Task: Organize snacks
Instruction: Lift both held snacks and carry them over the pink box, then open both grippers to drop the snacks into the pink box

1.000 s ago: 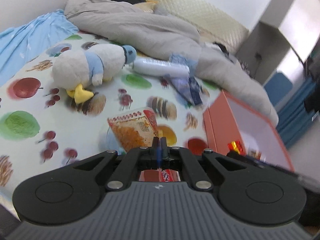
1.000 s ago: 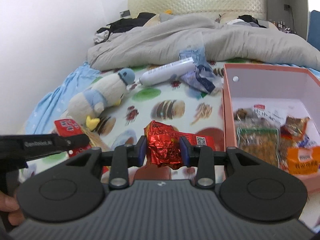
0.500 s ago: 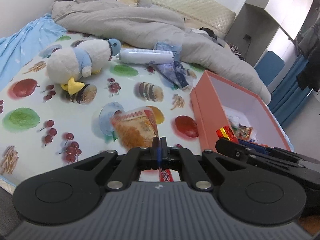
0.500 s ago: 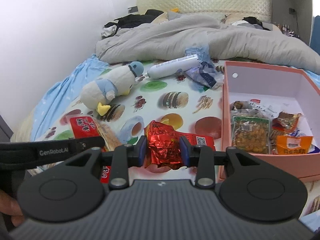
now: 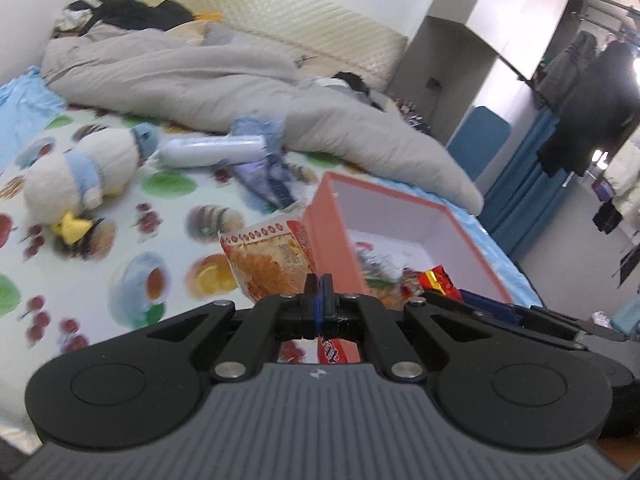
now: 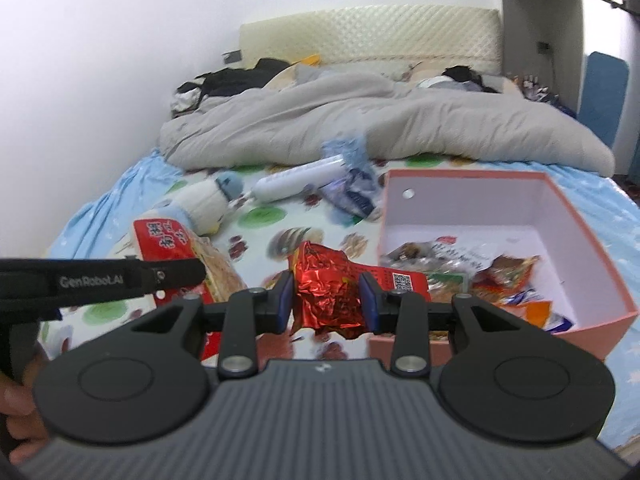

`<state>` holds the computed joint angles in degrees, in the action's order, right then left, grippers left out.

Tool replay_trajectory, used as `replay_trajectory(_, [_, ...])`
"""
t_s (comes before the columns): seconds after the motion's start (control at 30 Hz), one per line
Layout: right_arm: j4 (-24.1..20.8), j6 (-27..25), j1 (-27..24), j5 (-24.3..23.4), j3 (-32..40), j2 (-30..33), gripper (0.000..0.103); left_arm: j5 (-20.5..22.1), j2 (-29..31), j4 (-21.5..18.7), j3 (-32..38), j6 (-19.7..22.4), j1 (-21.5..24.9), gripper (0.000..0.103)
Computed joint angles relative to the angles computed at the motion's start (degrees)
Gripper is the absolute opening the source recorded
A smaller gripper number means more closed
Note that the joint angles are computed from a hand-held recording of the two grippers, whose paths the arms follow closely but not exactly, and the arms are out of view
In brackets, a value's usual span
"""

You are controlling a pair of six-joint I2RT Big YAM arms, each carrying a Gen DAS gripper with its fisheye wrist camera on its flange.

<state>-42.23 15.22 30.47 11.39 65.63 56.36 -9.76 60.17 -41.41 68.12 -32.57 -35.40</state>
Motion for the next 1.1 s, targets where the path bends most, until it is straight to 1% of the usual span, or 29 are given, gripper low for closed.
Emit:
replay_trajectory(0.23, [0.3,-0.4,-4.2,0.7,-1.1,-2.3,0.039,1.6,4.3,2.5,5.3,2.7,-2.6,0.0])
replay_trajectory(0.37, [1.1,-1.7,-7.2,0.9,-1.9,-3.0,0.039,3.2,7.4,4.2,8.6,4.5,-3.6,0.0])
replay_trajectory(0.5, [3.3,-3.6,-11.4,0.7,-2.9,-2.7,0.039,4.6,11.7,5.6,12.1,6.5,-4.4,0.0])
replay_trajectory(0.63, [5.3,-5.4,-15.7,-0.9,-3.0,-0.8,0.039,6.7,17.9,6.6,16.5,8.3,-4.6,0.0])
replay_trajectory(0.73, [6.5,-5.6,-18.5,-2.4,-2.7,1.1,0.039,7.5,22.5,6.2,20.6,10.2,-4.2,0.0])
replay_trajectory(0.87, [7.4,-6.0,-21.0,-4.7,-1.5,4.3,0.039,9.1,27.8,5.3,25.0,10.6,-3.1,0.0])
replay_trajectory(1.1, [8.1,-5.2,-23.0,-7.6,-0.2,9.1,0.04,11.3,35.0,1.8,31.2,11.6,-1.0,0.0])
